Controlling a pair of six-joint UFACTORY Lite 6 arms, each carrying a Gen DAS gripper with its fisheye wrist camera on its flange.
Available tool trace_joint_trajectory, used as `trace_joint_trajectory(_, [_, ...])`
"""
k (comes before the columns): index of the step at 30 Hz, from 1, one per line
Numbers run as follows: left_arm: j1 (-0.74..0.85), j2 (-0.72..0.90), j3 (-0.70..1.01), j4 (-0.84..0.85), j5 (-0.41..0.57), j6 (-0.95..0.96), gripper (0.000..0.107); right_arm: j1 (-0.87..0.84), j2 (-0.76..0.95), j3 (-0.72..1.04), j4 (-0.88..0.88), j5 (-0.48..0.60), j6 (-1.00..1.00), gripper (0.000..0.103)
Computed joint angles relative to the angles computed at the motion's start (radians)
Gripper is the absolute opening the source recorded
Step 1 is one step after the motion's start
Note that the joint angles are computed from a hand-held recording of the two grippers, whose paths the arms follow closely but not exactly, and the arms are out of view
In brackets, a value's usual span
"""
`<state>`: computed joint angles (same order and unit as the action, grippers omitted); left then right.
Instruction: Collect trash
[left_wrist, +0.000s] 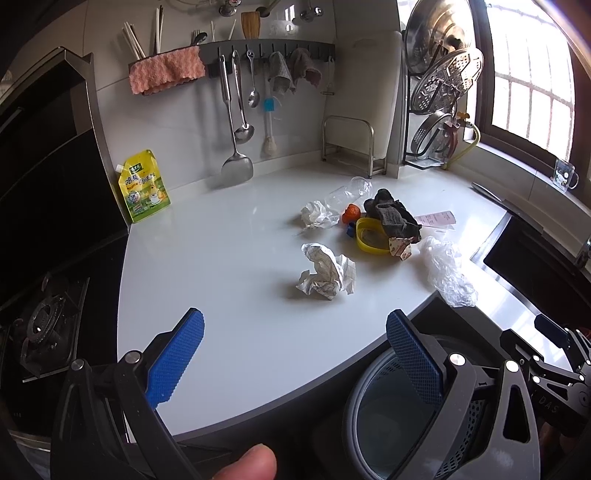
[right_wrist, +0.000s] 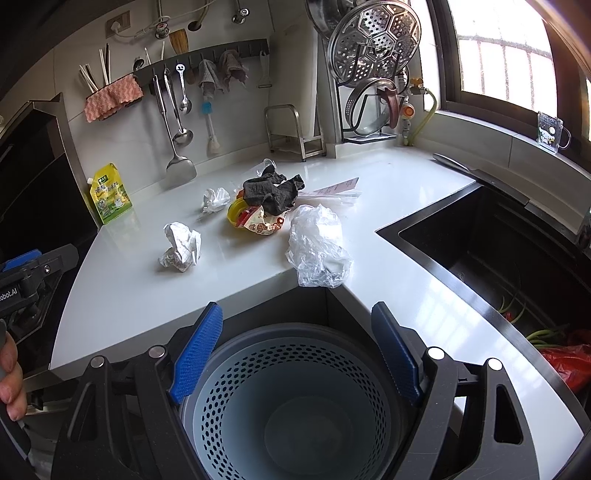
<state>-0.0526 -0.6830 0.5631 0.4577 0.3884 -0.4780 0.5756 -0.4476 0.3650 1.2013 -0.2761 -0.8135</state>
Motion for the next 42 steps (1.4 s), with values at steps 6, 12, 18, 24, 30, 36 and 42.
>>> trace_joint_trajectory(6, [-0.006, -0.006, -0.008, 0.010, 0.007, -0.011, 0.097, 0.000, -0.004, -0.003, 0.009, 0.000, -0.009, 0.079])
trace_joint_trajectory(12, [0.022, 0.002, -0.009, -0.044, -0.005, 0.052, 0.097, 0.004, -0.004, -0.006, 0.011, -0.002, -0.007, 0.079])
trace_joint_trajectory(18, [0.041, 0.004, -0.003, -0.086, -0.011, 0.104, 0.097, 0.011, -0.004, -0.008, 0.013, -0.007, -0.005, 0.079])
trace_joint_trajectory(24, [0.045, 0.005, -0.001, -0.096, -0.010, 0.116, 0.097, 0.019, -0.002, -0.011, 0.020, -0.013, -0.007, 0.079])
trace_joint_trajectory(30, [0.039, 0.004, 0.001, -0.091, -0.005, 0.112, 0.097, 0.023, 0.005, -0.010, 0.011, -0.018, 0.007, 0.079])
trace_joint_trajectory(36, [0.029, 0.004, 0.000, -0.073, 0.001, 0.089, 0.097, 0.023, 0.006, -0.012, 0.006, -0.018, 0.014, 0.079])
trace_joint_trajectory(42, [0.031, 0.007, 0.001, -0.078, -0.002, 0.095, 0.097, 0.014, 0.021, -0.013, -0.057, -0.013, 0.074, 0.079])
